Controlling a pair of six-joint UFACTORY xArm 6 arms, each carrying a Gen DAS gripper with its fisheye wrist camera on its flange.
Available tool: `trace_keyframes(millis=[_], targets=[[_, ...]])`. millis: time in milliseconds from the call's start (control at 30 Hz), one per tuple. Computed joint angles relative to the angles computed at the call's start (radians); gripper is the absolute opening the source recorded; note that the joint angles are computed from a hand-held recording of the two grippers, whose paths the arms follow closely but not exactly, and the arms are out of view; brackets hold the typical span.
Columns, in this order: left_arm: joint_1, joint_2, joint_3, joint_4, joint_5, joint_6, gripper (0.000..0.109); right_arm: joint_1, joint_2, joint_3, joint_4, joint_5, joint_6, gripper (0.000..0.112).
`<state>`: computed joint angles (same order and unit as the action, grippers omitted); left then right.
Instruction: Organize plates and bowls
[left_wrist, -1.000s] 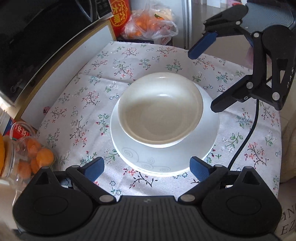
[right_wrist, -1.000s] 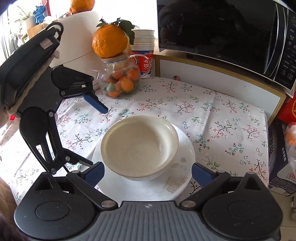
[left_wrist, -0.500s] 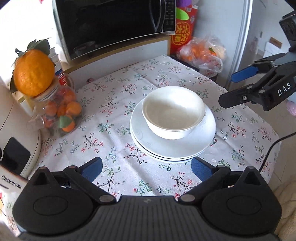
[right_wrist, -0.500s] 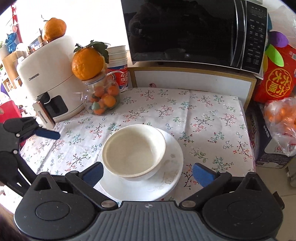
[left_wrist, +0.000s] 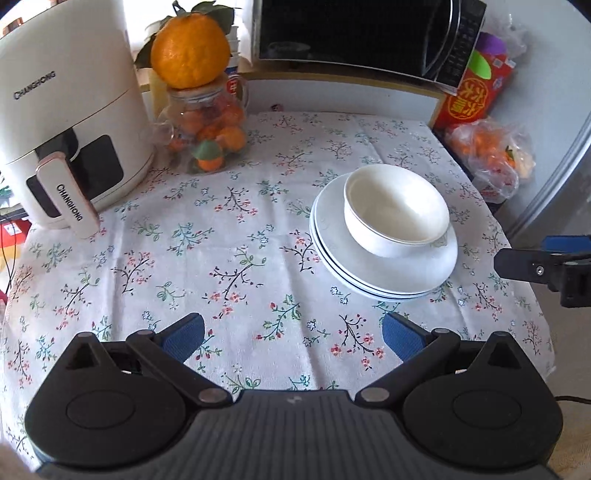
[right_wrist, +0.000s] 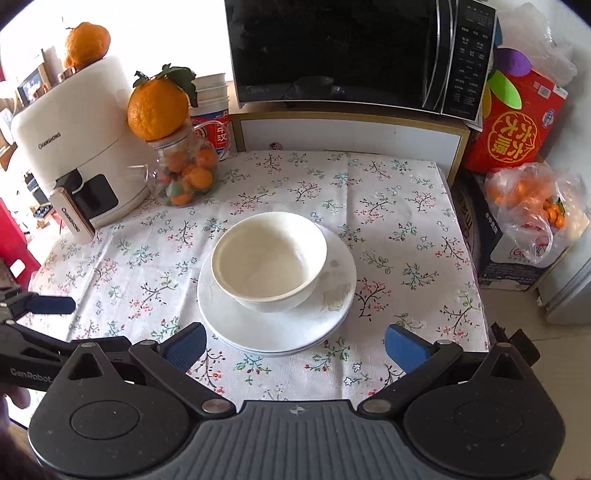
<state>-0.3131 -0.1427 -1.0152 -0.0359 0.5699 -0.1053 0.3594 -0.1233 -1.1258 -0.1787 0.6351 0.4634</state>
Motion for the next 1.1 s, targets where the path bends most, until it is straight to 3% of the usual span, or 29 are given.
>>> trace_keyframes(millis=[233, 300, 367, 500, 800, 1100], targets=[[-0.028, -0.058, 0.094, 0.232, -0.081, -0.299, 0.103, 0.026, -0.051, 0.092, -0.138, -0.061, 0.243, 0.100], [-0.036, -0.061, 0.106, 0.235, -0.088, -0.308, 0.103, 0.033, -0.062, 0.130, -0.219, -0.090, 0.340, 0.100], [-0.041, -0.060, 0.113, 0.242, -0.096, -0.313, 0.103, 0.050, -0.038, 0.120, -0.275, -0.030, 0.383, 0.100], [-0.040, -0.060, 0.116, 0.259, -0.091, -0.344, 0.103, 0.064, -0.026, 0.107, -0.355, 0.002, 0.421, 0.100], [-0.047, -0.080, 0.129, 0.300, -0.081, -0.406, 0.103, 0.057, -0.051, 0.134, -0.343, -0.052, 0.482, 0.100], [-0.055, -0.086, 0.128, 0.344, -0.073, -0.446, 0.103, 0.060, -0.047, 0.132, -0.345, -0.049, 0.512, 0.100]])
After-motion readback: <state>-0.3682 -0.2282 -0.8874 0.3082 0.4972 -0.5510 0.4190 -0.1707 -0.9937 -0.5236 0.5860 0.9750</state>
